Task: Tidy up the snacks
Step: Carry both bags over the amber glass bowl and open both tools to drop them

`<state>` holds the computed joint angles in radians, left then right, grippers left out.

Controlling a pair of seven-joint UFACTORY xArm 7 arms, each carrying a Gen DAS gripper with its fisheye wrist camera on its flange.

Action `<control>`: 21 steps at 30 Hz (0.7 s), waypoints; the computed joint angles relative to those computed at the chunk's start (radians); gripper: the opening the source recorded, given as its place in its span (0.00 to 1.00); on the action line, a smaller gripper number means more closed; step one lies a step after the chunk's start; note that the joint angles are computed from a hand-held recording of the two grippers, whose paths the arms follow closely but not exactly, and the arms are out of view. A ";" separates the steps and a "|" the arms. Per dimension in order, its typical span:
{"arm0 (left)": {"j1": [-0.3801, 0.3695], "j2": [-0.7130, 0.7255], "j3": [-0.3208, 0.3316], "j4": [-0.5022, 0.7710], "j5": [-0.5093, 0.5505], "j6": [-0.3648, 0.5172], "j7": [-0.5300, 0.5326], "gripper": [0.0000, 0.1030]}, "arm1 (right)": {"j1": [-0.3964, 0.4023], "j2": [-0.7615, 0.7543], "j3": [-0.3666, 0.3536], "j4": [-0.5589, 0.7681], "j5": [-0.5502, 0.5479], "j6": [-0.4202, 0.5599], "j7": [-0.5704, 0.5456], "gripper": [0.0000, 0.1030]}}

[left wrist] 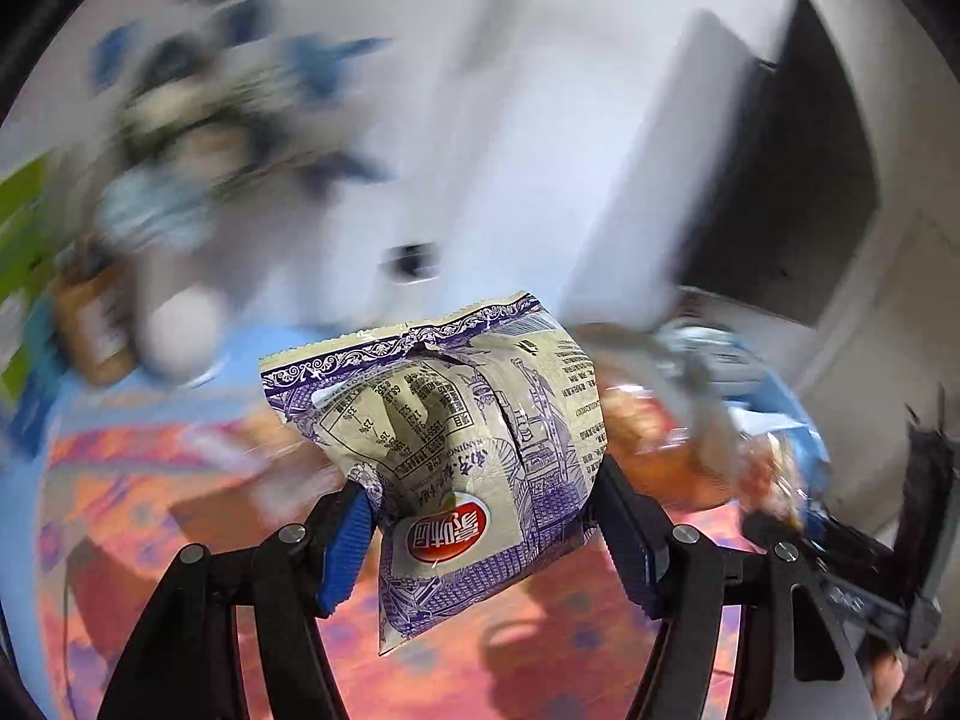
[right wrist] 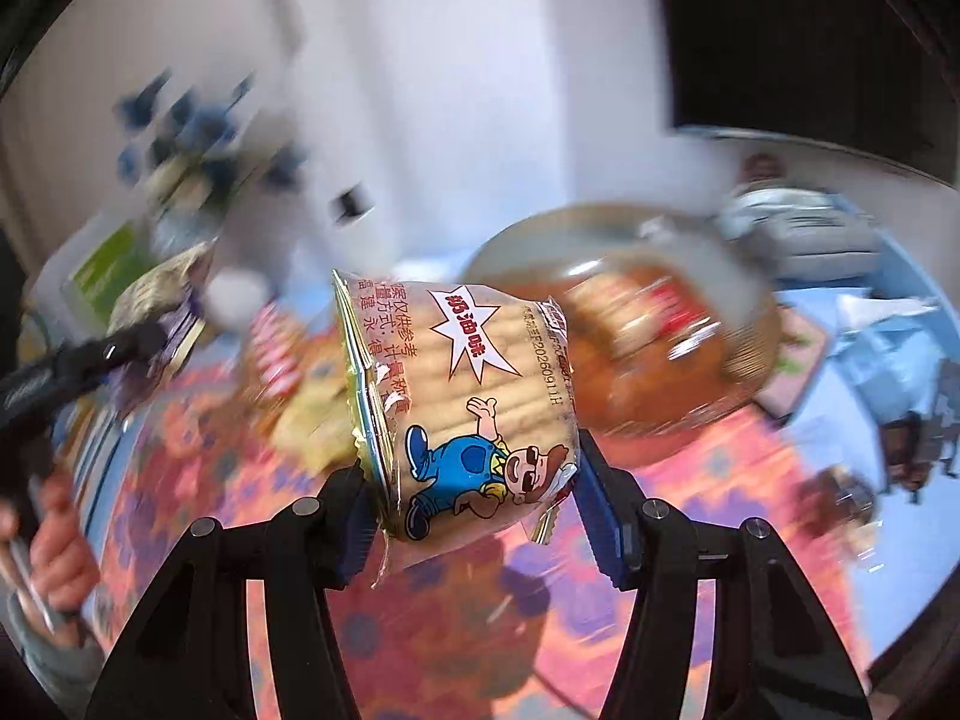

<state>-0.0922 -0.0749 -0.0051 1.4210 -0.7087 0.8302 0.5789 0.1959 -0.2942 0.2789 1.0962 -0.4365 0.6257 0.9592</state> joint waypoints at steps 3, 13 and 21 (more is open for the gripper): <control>-0.047 0.067 -0.054 0.079 0.027 -0.012 -0.038 0.65 | -0.043 -0.023 -0.037 -0.003 -0.002 0.010 0.010 0.55; -0.147 0.293 -0.162 0.287 0.187 -0.023 -0.181 0.66 | -0.089 0.075 -0.130 0.035 0.107 -0.001 -0.073 0.56; -0.118 0.318 -0.193 0.322 0.142 -0.019 -0.130 0.76 | -0.094 0.076 -0.145 0.031 0.159 -0.061 -0.133 0.64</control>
